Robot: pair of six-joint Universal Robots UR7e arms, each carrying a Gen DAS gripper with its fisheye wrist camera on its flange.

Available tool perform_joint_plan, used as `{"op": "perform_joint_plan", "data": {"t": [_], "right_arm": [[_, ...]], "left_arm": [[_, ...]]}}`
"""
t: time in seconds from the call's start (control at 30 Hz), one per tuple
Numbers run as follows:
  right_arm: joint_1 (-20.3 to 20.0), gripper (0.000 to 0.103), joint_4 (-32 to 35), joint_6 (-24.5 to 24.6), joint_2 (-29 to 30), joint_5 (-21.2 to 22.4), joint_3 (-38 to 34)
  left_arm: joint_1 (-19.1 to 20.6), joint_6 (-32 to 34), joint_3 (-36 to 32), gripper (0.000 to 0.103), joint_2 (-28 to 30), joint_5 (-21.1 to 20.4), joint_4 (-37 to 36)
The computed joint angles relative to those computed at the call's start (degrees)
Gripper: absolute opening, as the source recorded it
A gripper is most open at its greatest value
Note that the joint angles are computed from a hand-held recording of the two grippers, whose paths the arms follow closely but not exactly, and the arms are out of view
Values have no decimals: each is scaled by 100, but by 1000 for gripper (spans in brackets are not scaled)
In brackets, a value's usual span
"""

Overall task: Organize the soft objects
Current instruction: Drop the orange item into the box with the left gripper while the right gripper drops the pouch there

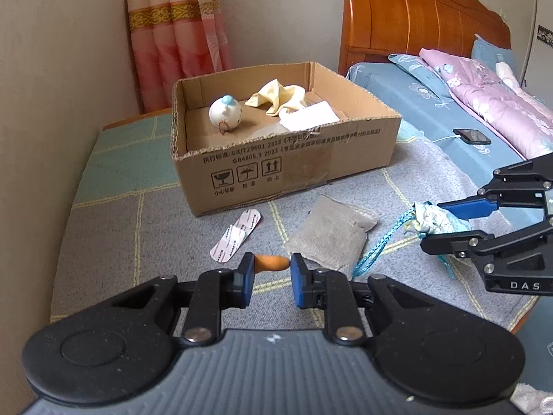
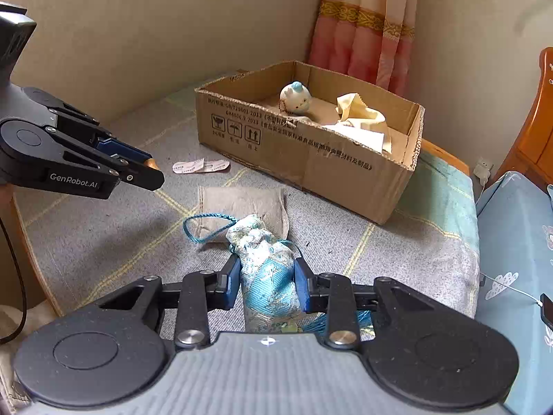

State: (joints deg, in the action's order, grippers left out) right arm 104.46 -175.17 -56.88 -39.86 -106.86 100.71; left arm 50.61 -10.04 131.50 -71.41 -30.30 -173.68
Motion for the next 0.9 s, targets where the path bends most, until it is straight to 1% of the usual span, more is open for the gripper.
{"op": "perform_joint_plan", "data": {"t": [0.2,0.33,0.4,0.47,0.63,0.7,0.8,0.9], "right_arm": [[34,37,-80,77,-184,236,24],[48,37,-148,100,-239,395,-63],[59,37,-141,118,-251,454,-134],[73,37,-206,123,-245,498,-192],[89,37,-330,105,-158,564,-396],[96,37,-328,122,-111,569,-507],[120,37,-312,146,-13,551,-715],[156,37,-280,142,101,531,-933]], "left_arm": [[-80,578,-183,20,-50,-51,-194],[8,1372,-550,20,162,9,-713],[105,1922,-834,20,363,76,-1087],[242,2319,-1166,20,546,64,-1263],[653,2765,-1995,20,934,-101,-1156],[796,2749,-2300,20,1041,-223,-906],[926,2973,-2763,20,1301,-298,-806],[1035,3018,-3283,21,1556,-441,-566]]}}
